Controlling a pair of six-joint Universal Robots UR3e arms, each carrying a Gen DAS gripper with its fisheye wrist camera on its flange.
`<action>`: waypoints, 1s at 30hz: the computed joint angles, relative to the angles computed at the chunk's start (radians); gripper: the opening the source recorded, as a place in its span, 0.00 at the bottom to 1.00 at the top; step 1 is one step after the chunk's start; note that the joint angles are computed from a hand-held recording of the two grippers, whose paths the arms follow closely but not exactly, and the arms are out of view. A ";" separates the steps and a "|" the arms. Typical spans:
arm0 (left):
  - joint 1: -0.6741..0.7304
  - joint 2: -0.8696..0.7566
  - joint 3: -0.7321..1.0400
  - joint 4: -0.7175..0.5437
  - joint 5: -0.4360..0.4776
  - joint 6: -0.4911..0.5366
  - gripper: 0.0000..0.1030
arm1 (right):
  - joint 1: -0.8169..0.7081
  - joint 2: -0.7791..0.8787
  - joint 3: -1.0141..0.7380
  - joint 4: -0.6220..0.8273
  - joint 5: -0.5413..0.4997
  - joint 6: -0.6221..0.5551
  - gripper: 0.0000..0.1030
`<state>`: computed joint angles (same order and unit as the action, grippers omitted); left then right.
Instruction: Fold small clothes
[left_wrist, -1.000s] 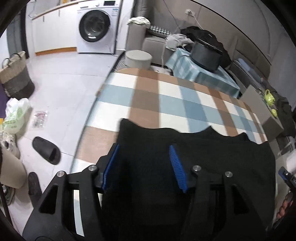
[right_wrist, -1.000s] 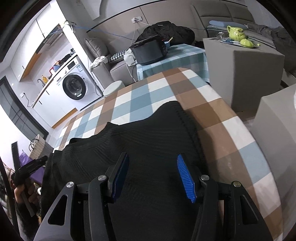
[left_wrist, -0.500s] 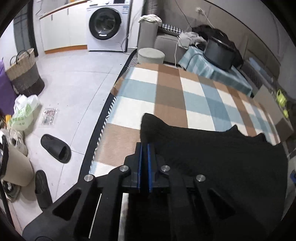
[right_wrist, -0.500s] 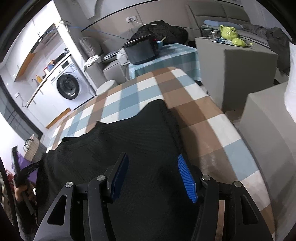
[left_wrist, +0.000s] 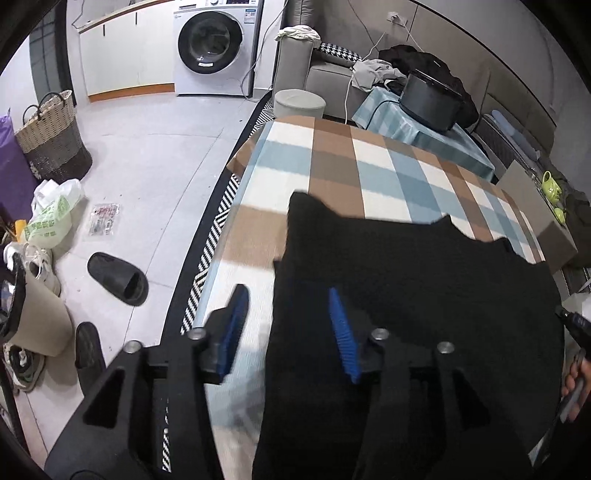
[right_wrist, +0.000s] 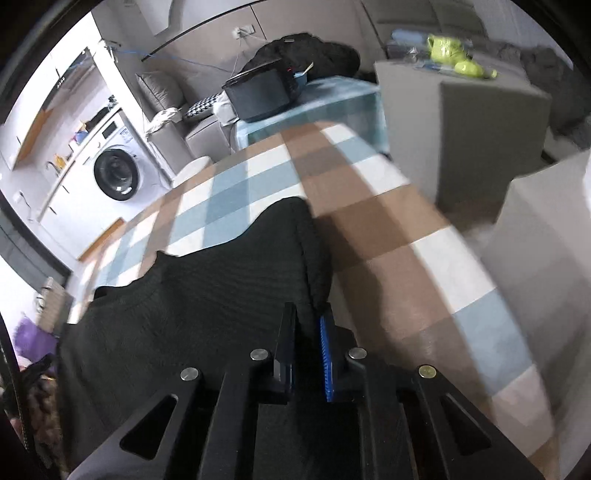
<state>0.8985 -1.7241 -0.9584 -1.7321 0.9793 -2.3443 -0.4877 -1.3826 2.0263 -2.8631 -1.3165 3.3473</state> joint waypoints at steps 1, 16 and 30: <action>0.027 0.033 -0.034 -0.021 -0.007 0.032 0.47 | -0.013 0.005 -0.007 0.021 0.011 0.013 0.12; 0.555 0.390 -0.260 -0.633 0.019 0.633 0.48 | -0.197 -0.591 0.427 0.236 0.245 -0.219 0.56; 0.957 0.423 -0.111 -1.077 0.071 1.090 0.03 | -0.442 -1.190 0.578 0.818 0.351 -0.447 0.58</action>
<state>1.8557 -1.3009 -1.0697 -2.8086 1.0500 -1.2541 -0.9293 -2.5722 2.6046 -2.0454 -0.9660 2.9006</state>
